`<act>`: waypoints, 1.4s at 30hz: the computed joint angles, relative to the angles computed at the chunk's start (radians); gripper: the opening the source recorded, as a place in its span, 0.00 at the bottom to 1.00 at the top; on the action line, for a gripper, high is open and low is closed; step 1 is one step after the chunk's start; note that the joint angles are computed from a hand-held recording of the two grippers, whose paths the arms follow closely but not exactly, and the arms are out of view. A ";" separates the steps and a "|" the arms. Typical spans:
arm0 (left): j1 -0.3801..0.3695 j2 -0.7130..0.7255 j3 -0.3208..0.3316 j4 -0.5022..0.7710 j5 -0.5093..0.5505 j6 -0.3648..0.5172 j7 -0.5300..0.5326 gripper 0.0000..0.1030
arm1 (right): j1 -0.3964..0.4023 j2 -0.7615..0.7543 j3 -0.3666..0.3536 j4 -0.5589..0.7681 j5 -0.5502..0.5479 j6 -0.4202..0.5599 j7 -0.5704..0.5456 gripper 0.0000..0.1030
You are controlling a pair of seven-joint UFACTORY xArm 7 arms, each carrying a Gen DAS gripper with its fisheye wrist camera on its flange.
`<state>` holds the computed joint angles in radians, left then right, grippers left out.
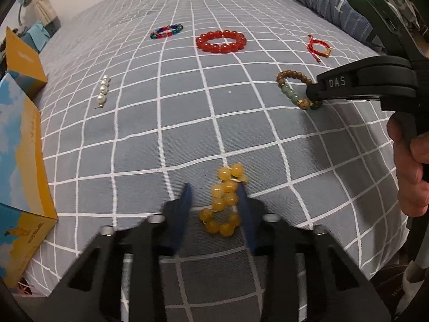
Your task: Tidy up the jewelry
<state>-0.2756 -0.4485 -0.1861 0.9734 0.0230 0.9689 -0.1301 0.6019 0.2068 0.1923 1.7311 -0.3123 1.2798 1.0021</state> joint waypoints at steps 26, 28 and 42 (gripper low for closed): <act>0.011 -0.014 0.016 0.013 -0.034 0.007 -0.025 0.09 | 0.008 -0.035 0.011 0.003 -0.016 -0.024 0.028 0.08; 0.011 -0.019 0.016 0.014 -0.036 0.005 -0.024 0.09 | 0.007 -0.046 0.014 -0.006 -0.018 -0.037 0.035 0.08; 0.012 -0.050 0.010 0.024 -0.037 -0.009 -0.036 0.09 | 0.013 -0.090 0.034 -0.020 -0.078 -0.108 0.070 0.08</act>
<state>-0.2639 -0.4988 -0.1759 0.9969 -0.0140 0.9602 -0.1658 0.6149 0.1173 0.2258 1.7115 -0.3902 1.1722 1.0725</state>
